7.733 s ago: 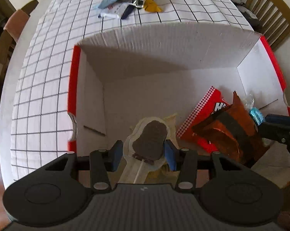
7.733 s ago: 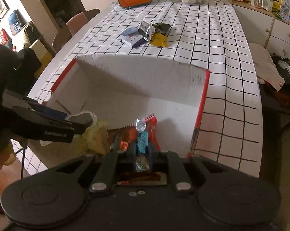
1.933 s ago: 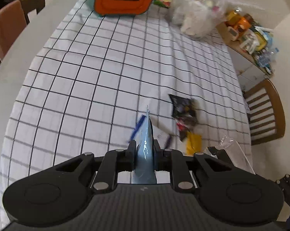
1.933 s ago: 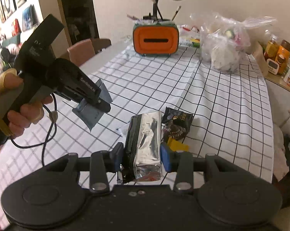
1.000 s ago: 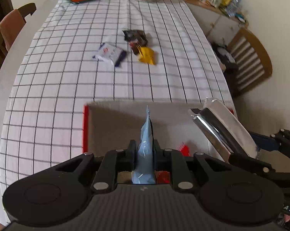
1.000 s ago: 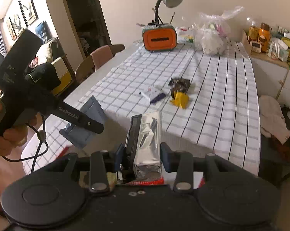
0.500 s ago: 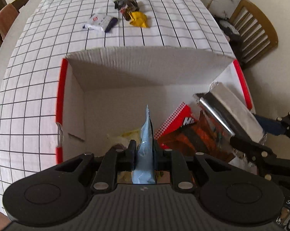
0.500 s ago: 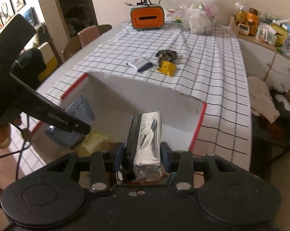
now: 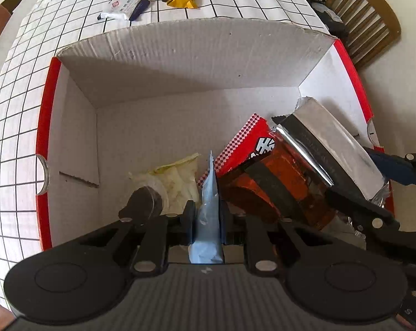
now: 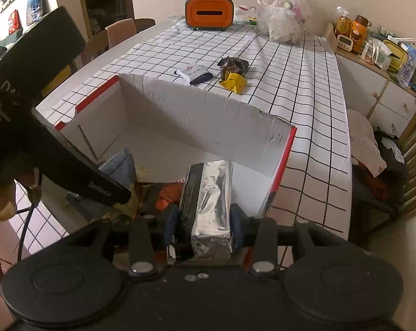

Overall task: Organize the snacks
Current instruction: 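Carry the foil packet and cookie packet into the white box and release both, then move both open grippers back over the remaining snacks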

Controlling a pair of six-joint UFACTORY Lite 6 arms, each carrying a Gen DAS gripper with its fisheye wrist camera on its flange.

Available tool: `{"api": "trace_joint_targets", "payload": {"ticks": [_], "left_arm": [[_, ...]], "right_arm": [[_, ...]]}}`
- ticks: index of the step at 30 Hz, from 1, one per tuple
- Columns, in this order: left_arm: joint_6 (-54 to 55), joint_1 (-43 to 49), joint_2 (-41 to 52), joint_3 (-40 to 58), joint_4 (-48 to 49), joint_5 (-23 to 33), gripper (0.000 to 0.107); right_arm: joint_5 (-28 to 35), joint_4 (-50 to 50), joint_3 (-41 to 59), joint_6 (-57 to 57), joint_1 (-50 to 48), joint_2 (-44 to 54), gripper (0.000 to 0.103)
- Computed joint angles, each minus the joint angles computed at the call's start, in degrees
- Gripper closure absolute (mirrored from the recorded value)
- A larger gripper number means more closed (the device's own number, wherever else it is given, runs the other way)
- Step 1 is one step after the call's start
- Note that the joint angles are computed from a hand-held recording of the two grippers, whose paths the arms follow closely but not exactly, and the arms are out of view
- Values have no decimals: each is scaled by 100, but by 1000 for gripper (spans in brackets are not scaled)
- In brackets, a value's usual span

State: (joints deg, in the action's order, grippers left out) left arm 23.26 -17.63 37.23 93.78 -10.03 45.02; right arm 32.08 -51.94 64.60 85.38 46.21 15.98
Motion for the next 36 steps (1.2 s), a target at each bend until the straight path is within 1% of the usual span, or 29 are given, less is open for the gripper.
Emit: {"api": "trace_joint_targets", "payload": {"ticks": [11,16,23,28,31,32,33,34,35,36], "left_arm": [[232,42,-77,-93,-187,5,91],[421,101,-248,-198,-306,-32,90],[739,176,-749,-526,-512,-181,89],[981,268,-1029,-586,-705,-327,81],[1159,336,-1138,-522,-874,-340,75],[1218,360,-1156,-497,-926,-359,71],[1259,385,-1168,-445,-972,-361,63],[1321,417,-1174,-392,-1048,-372,59],[1379,437,-1174,-361,-1116,-400,51],[1438,457,-1172,-318,-1191,-435,46]], "right_arm": [[-111,-88,-171,352,-58,-151,63],[-201,-159,-309,550,-60,-339,62],[-356,-301,-429,827,-60,-615,60],[-375,-471,-433,1047,-65,-755,56],[-382,-535,-371,1121,-95,-805,51],[-377,-560,-345,1129,-101,-815,48],[-377,-604,-329,1151,-106,-825,45],[-369,-645,-298,1164,-113,-829,44],[-359,-701,-276,1199,-116,-837,40],[-348,-745,-247,1232,-114,-839,39]]}}
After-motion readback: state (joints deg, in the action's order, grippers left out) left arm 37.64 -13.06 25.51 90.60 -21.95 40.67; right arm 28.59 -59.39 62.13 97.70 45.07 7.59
